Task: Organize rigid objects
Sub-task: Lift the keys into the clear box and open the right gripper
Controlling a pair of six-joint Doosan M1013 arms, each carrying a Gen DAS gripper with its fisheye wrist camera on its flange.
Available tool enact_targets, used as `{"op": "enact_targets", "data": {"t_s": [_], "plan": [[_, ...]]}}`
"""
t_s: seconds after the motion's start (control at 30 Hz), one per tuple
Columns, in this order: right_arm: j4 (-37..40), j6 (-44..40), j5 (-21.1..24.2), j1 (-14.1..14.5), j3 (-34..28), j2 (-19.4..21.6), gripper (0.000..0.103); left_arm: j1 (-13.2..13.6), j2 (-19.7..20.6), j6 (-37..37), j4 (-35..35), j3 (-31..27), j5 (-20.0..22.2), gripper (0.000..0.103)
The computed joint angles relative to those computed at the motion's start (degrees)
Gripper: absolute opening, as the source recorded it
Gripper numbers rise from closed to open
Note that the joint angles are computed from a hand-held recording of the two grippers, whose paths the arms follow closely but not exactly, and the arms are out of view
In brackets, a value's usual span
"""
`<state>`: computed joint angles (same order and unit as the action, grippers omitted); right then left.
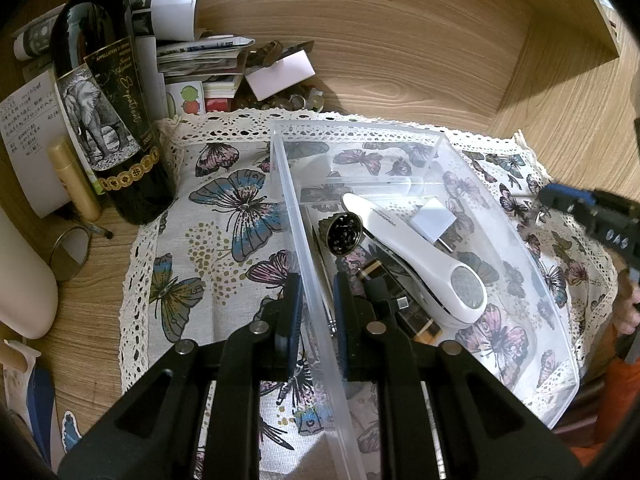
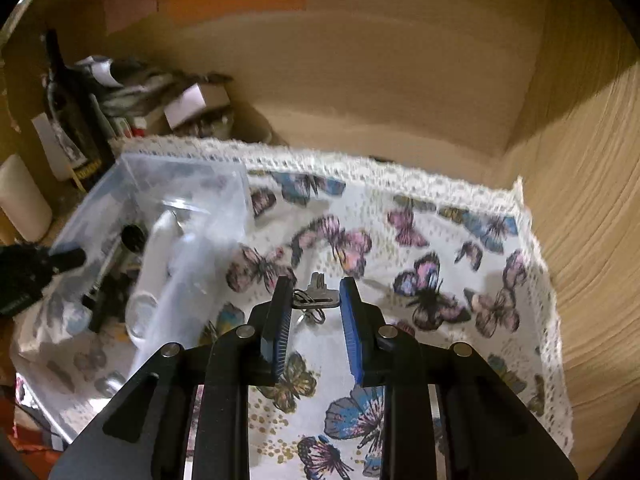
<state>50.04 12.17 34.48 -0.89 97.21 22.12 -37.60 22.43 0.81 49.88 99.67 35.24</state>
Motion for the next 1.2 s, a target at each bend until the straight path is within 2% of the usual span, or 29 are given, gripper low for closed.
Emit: {"op": "enact_targets", "data": {"t_s": [0.13, 0.4, 0.67, 0.87, 1.2], "plan": [[5.3, -5.6, -0.1, 0.1, 0.8, -1.6, 0.022, 0.0, 0.0, -0.1, 0.0, 0.0, -0.1, 0.014], [14.7, -17.1, 2.4, 0.8, 2.0, -4.2, 0.022, 0.0, 0.0, 0.0, 0.0, 0.0, 0.0, 0.014], [18.2, -22.9, 7.0, 2.1, 2.9, -5.3, 0.022, 0.1, 0.0, 0.0, 0.0, 0.0, -0.1, 0.014], [15.0, -22.5, 9.6, 3.8, 3.0, -4.7, 0.022, 0.1, -0.1, 0.0, 0.2, 0.1, -0.2, 0.014], [3.6, -15.6, 7.6, 7.0, 2.2, -2.4, 0.022, 0.2, -0.2, -0.2, 0.4, 0.4, -0.5, 0.014]]}}
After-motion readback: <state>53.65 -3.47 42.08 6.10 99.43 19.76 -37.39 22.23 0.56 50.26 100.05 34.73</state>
